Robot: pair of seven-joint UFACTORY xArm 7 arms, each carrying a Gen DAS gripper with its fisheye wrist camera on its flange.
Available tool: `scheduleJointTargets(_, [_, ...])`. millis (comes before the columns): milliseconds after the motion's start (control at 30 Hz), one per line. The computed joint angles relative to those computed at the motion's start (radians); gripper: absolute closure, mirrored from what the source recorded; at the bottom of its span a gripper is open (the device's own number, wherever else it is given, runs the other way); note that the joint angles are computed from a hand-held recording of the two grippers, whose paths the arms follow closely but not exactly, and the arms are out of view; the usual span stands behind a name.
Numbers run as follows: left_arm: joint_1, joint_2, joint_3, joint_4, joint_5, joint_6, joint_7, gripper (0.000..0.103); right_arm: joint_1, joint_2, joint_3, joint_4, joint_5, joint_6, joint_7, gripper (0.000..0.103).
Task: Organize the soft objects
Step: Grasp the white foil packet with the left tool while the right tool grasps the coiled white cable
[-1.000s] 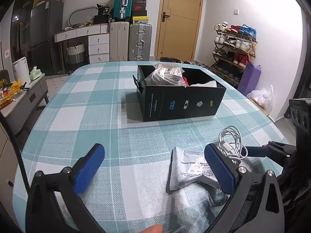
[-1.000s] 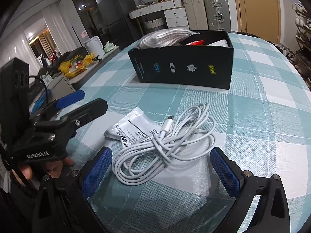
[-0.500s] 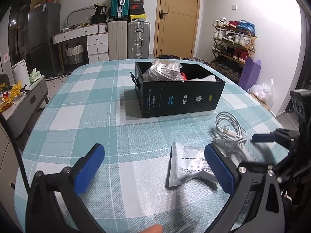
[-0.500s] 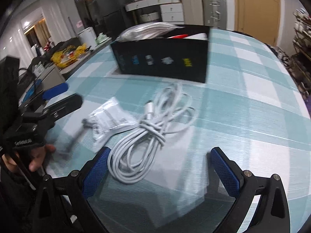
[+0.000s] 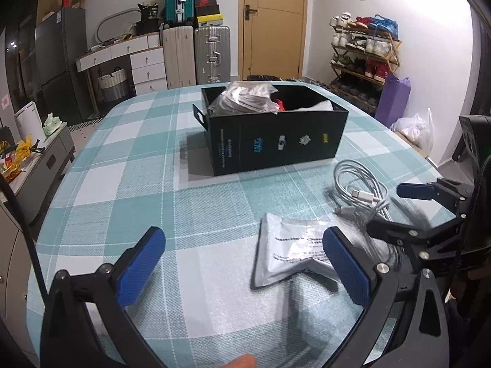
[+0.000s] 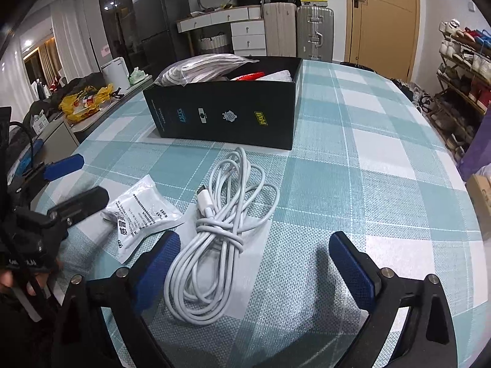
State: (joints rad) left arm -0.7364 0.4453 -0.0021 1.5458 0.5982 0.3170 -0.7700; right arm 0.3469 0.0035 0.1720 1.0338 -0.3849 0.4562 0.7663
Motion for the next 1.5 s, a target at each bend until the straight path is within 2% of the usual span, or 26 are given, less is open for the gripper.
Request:
scheduleJointTargets(100, [0.015, 0.006, -0.032, 0.015, -0.036, 0.024, 0.052, 0.000, 0.000, 0.006, -0.001, 0.007, -0.021, 0.008, 0.008, 0.019])
scheduleJointTargets(233, [0.032, 0.027, -0.078, 0.048, -0.108, 0.073, 0.153, 0.000, 0.003, 0.007, -0.001, 0.008, -0.006, 0.017, -0.020, 0.026])
scheduleJointTargets(367, [0.015, 0.060, -0.089, 0.103, -0.143, 0.139, 0.235, 0.000, 0.006, 0.010, -0.002, 0.012, -0.044, 0.036, -0.008, 0.034])
scheduleJointTargets(467, [-0.004, 0.085, -0.078, 0.141, -0.150, 0.185, 0.255, 0.000, 0.008, 0.009, -0.001, 0.008, -0.046, 0.026, -0.012, 0.042])
scheduleJointTargets(533, [-0.001, 0.094, -0.085, 0.153, -0.173, 0.203, 0.273, 0.000, 0.008, 0.008, -0.001, 0.004, -0.045, 0.021, -0.015, 0.044])
scheduleJointTargets(900, [0.005, 0.123, -0.093, 0.200, -0.242, 0.261, 0.311, 0.000, 0.010, 0.009, 0.000, -0.010, -0.009, -0.037, -0.066, 0.065])
scheduleJointTargets(1200, [0.009, 0.125, -0.091, 0.198, -0.269, 0.256, 0.319, 0.000, 0.007, 0.004, 0.000, -0.023, 0.011, -0.067, -0.080, 0.071])
scheduleJointTargets(1500, [0.007, 0.127, -0.089, 0.200, -0.270, 0.253, 0.318, 0.001, 0.006, 0.001, 0.001, -0.031, 0.018, -0.084, -0.080, 0.071])
